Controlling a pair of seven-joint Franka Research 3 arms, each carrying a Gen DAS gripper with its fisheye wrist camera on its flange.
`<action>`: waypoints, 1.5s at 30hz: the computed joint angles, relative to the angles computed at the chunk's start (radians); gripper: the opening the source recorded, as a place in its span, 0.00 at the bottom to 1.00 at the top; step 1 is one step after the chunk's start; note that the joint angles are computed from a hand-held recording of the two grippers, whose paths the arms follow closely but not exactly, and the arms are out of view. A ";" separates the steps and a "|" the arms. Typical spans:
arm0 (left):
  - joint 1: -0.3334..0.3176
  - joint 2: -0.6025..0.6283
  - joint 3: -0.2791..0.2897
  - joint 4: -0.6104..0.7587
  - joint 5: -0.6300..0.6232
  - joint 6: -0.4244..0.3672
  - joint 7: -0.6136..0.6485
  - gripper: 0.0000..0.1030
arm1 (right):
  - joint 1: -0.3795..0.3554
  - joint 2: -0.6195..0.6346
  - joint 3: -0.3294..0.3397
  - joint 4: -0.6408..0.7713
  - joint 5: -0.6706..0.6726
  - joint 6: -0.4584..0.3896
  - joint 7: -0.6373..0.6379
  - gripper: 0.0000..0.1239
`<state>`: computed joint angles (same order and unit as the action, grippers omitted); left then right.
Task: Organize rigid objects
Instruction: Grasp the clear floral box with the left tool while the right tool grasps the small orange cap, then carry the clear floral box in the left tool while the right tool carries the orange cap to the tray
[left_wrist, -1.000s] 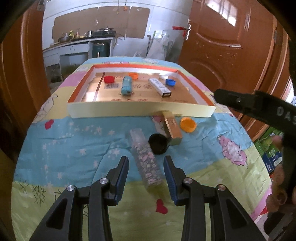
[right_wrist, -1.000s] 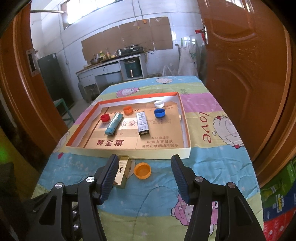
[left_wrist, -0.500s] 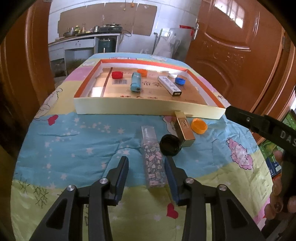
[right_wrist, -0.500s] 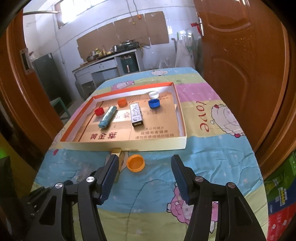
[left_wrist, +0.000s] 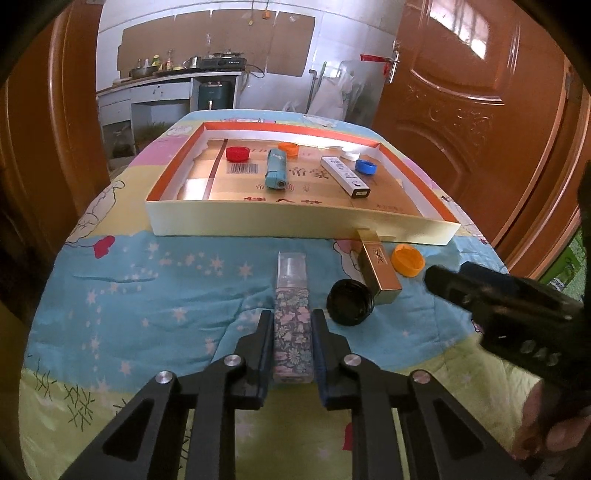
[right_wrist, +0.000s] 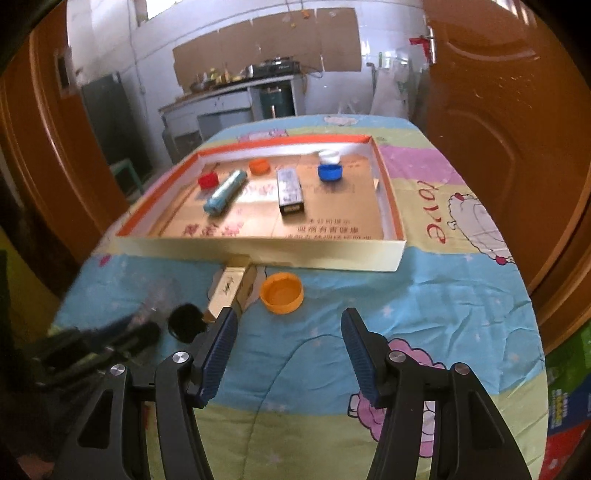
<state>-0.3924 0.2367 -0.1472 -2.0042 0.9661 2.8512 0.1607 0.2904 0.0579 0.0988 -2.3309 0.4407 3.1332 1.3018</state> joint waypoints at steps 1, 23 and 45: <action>0.002 -0.001 0.001 -0.003 -0.001 0.006 -0.001 0.20 | 0.015 0.009 -0.023 0.003 -0.060 -0.003 0.054 0.46; 0.028 -0.040 0.016 -0.048 0.022 0.055 -0.036 0.20 | 0.076 0.115 -0.120 0.121 -0.426 -0.077 0.332 0.25; 0.063 -0.113 -0.026 -0.064 0.136 0.027 -0.131 0.20 | 0.015 -0.002 -0.045 0.031 -0.322 -0.011 0.240 0.25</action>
